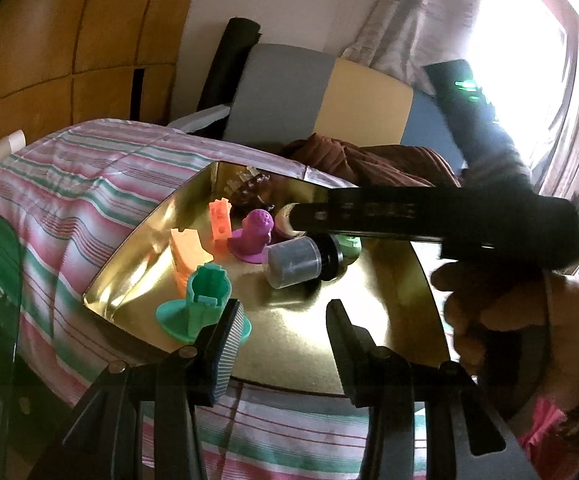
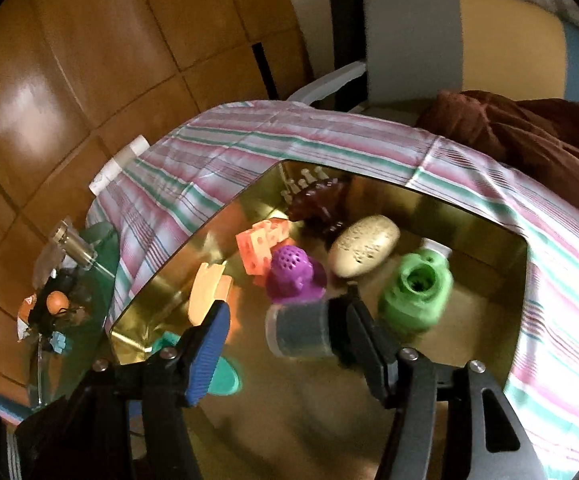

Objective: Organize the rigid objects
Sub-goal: 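Carry the magenta piece into the gold tray and open the right tool, then move the right tool to the red K puzzle piece and grasp it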

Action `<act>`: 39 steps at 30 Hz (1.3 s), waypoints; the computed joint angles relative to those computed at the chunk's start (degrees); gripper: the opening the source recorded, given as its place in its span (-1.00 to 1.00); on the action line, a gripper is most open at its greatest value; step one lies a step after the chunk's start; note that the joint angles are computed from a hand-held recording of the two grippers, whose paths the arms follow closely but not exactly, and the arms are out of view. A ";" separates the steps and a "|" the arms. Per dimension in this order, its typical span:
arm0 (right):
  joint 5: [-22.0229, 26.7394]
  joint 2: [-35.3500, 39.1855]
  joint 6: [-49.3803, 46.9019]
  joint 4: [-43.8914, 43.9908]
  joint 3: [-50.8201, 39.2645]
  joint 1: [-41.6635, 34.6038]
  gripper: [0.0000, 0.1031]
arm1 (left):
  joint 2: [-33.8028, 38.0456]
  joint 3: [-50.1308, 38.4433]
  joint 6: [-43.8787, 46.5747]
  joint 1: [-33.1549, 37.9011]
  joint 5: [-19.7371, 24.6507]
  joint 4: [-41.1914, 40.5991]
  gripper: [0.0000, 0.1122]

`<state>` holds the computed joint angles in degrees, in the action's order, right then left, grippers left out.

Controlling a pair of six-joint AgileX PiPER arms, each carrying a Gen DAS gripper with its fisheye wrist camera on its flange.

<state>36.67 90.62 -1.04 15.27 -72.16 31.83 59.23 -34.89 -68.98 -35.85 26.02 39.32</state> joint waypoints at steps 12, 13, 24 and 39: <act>3.46 -13.10 -2.01 -1.43 11.72 -11.87 0.25 | 0.86 -0.18 0.26 -4.89 -1.82 1.23 -0.23; 3.91 -13.68 -3.20 -0.84 12.61 -13.74 0.25 | 1.22 -0.35 0.57 -5.54 -1.87 1.07 -0.23; 7.15 -14.36 -16.49 2.89 20.58 -37.33 0.26 | 4.38 -2.55 -1.95 -11.94 0.98 3.04 -0.22; 7.27 -7.59 -24.07 1.49 15.69 -51.32 0.26 | 10.36 -7.94 -0.48 -17.62 3.84 4.18 -0.22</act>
<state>43.94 83.04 -25.11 16.77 -56.47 -19.49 69.59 -42.82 -69.46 -53.47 29.86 43.49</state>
